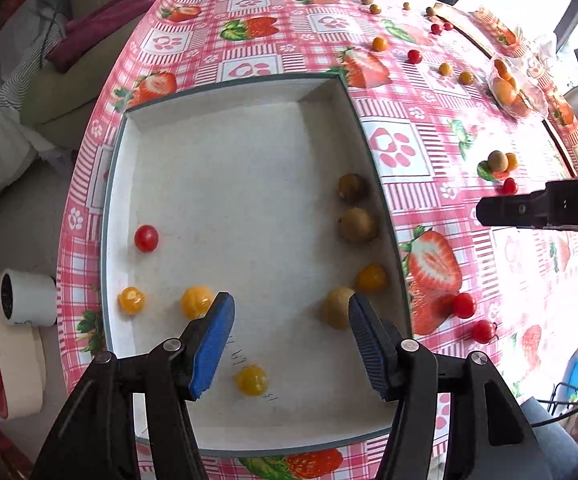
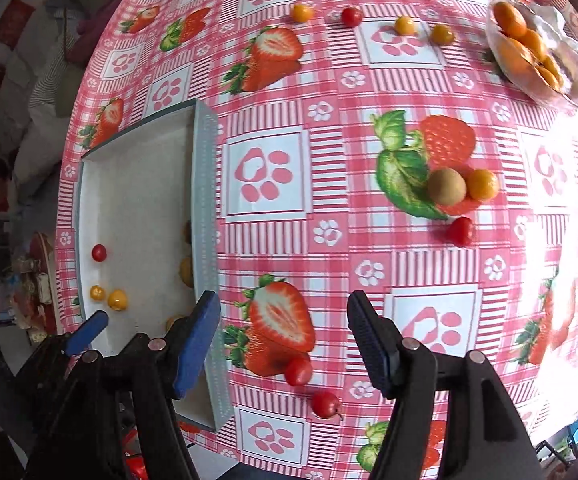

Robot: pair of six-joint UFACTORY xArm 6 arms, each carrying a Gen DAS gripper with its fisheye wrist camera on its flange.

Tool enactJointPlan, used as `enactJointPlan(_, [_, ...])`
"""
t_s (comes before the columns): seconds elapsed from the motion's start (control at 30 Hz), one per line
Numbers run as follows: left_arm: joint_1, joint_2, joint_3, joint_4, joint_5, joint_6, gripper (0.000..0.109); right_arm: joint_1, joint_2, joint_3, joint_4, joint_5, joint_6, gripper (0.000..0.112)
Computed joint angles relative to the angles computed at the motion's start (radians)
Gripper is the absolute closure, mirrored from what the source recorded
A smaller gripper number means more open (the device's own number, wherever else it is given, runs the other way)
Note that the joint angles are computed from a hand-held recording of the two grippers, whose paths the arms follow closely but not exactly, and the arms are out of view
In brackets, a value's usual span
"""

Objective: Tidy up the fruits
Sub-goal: 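Grasp a kiwi with the left gripper while the right grasps a yellow tomato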

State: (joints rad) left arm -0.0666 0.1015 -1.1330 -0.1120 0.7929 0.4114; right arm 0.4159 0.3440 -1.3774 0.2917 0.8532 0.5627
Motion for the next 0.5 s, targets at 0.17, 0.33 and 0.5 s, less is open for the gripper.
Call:
enactJointPlan(0.17, [-0.045,0.002,-0.026,-0.061,0.014,0.068,0.048,-0.048,-0.119,0.178,-0.044,-0.007,0.078,0.042])
enactJointPlan(0.33, [-0.104,0.021,-0.06,-0.077,0.035,0.071,0.048,-0.08,-0.189,0.275,-0.067,-0.022,0.117,0.042])
enactJointPlan(0.5, [-0.151,0.1,-0.159,-0.084,0.075,0.068,0.048,-0.096,-0.213,0.306,-0.122,-0.037,0.128,0.042])
